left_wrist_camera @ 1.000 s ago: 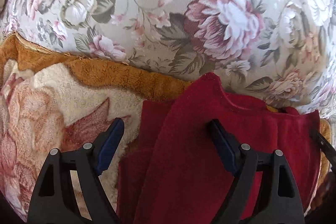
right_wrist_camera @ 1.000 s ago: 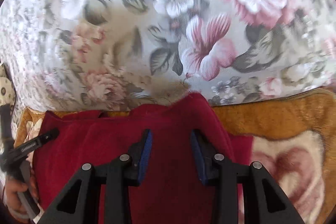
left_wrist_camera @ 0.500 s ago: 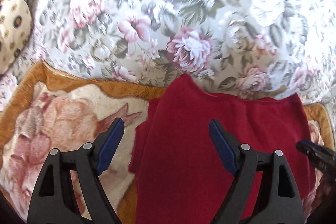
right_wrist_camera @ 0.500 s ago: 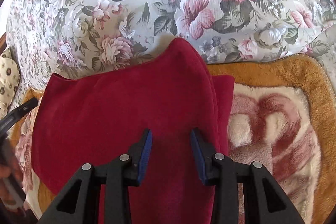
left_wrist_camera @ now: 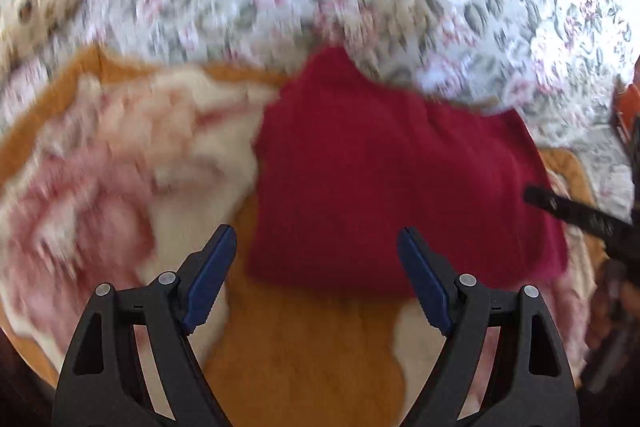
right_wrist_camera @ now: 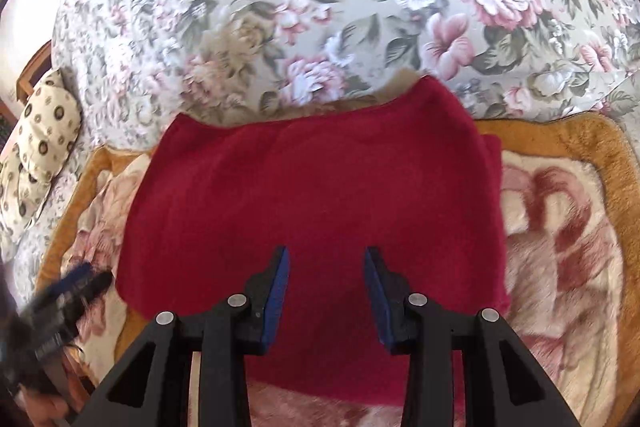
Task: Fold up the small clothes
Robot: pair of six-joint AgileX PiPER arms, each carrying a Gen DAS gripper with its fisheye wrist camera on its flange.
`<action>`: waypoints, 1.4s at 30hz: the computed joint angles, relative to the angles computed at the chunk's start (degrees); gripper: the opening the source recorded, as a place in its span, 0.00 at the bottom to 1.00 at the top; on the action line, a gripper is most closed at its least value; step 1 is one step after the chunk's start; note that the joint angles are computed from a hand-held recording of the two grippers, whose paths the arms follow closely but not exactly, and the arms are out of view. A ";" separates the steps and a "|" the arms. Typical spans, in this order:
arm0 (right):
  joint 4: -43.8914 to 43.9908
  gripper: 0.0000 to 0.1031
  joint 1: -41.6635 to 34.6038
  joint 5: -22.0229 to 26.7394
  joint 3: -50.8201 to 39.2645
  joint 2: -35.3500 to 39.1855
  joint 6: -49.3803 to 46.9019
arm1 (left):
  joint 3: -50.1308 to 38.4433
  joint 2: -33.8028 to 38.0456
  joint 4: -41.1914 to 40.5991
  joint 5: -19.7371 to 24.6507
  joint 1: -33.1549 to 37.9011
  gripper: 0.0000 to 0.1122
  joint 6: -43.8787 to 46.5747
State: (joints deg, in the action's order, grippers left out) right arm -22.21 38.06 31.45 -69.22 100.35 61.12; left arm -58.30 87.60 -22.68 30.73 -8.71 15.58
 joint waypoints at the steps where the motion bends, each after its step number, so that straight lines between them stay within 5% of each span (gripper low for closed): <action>1: 0.20 0.36 0.34 0.37 -0.56 0.43 -0.05 | 1.35 -0.53 -1.07 1.20 0.09 0.74 0.94; 10: -0.33 0.36 3.04 5.07 -3.74 0.45 1.11 | 12.25 -6.50 -5.76 2.46 -6.21 0.74 4.21; 23: 0.78 0.36 4.32 9.83 -5.90 1.44 0.34 | 12.32 -6.04 -8.32 3.68 -7.41 0.74 7.01; 42: 3.53 0.36 4.23 13.79 -10.86 4.83 -3.75 | 10.82 -2.98 -26.97 25.05 0.45 0.74 20.30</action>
